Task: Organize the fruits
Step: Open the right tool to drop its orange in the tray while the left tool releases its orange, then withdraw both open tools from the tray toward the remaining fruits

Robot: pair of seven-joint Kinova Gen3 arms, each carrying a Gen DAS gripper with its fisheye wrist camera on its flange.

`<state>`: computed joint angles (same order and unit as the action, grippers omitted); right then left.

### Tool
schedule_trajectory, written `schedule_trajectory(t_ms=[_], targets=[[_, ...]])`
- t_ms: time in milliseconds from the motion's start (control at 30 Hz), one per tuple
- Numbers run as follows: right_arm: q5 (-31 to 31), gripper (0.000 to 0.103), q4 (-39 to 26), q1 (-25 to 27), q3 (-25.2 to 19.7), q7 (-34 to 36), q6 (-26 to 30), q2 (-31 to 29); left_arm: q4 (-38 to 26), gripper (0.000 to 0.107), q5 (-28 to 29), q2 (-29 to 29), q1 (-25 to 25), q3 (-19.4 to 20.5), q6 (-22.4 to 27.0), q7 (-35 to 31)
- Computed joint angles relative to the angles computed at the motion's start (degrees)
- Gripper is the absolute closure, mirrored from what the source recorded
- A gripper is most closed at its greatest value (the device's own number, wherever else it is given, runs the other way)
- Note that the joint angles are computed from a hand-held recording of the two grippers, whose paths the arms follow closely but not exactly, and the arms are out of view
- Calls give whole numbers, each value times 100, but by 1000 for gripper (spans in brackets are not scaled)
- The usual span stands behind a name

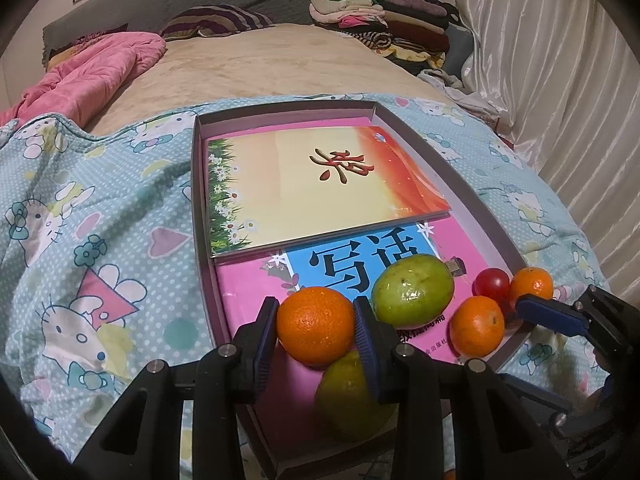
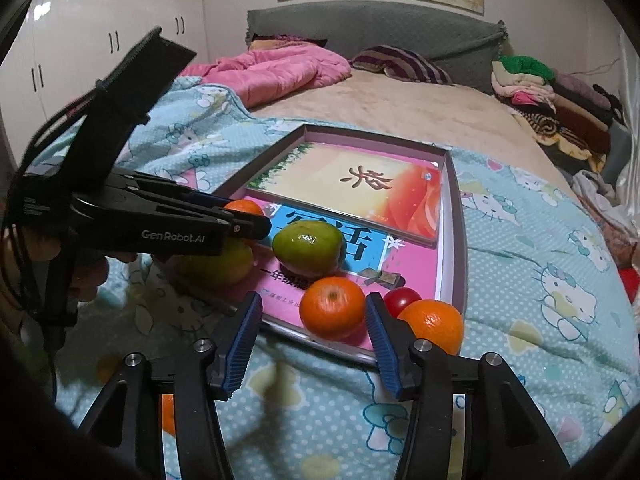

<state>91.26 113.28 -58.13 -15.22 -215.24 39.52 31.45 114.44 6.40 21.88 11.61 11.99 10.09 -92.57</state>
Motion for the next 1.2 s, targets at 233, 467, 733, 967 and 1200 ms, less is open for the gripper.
schedule_trajectory(t_ms=[233,467,733,967,1200], targets=[[420,48,337,105,-115,-696,102,-169,62,68,84,-79,-196,185,13,-84],[487,47,510,214,-346,-920,382,-312,230,57,262,-283,-407,412,-103,-236],[448,47,707,194,-424,-1126,580,-501,488,43,554,-641,-821,970,-247,-597],[376,43,895,107,-496,-1291,809,-713,741,37,1041,-1005,-1327,1689,-296,-1167],[191,38,1148,-121,-567,-1645,1303,-950,1018,26,1972,-1350,-1960,2424,-368,-1984]])
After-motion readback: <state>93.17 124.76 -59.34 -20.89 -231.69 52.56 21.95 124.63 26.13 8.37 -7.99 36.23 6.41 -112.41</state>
